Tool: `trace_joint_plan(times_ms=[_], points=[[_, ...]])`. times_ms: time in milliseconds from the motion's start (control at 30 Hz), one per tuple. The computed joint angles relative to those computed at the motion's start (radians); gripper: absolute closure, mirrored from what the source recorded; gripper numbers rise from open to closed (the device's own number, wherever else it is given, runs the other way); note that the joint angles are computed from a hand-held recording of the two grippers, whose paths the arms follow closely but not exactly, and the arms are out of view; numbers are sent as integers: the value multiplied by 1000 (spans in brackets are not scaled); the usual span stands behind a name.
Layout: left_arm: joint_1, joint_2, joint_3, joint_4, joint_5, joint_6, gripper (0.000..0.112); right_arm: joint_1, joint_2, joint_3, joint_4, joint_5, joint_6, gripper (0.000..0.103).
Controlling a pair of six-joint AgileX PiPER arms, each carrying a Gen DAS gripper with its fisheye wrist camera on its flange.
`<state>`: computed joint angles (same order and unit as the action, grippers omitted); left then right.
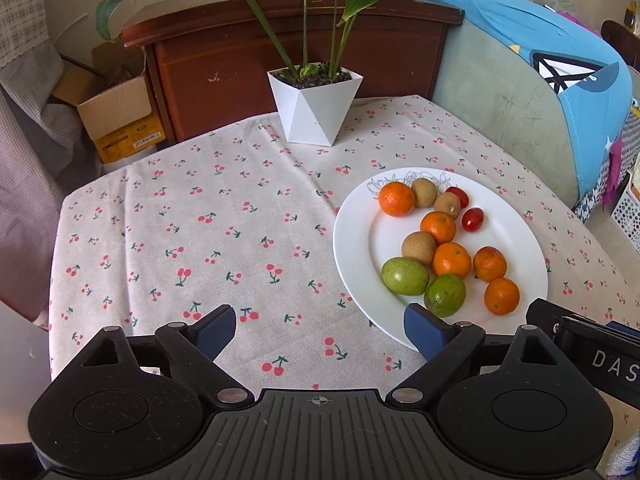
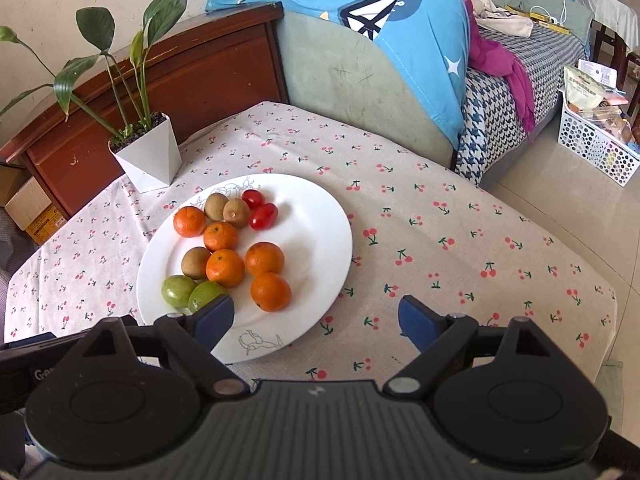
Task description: Organize fruits
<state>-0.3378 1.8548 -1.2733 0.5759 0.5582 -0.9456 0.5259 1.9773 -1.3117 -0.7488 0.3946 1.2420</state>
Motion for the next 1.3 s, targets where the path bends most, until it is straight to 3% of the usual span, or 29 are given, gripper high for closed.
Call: trace_joint_plan(times_ms=[1300], points=[[-41,69,-67,126,146,-63,16,22,81,-79,73,64,-77,10]])
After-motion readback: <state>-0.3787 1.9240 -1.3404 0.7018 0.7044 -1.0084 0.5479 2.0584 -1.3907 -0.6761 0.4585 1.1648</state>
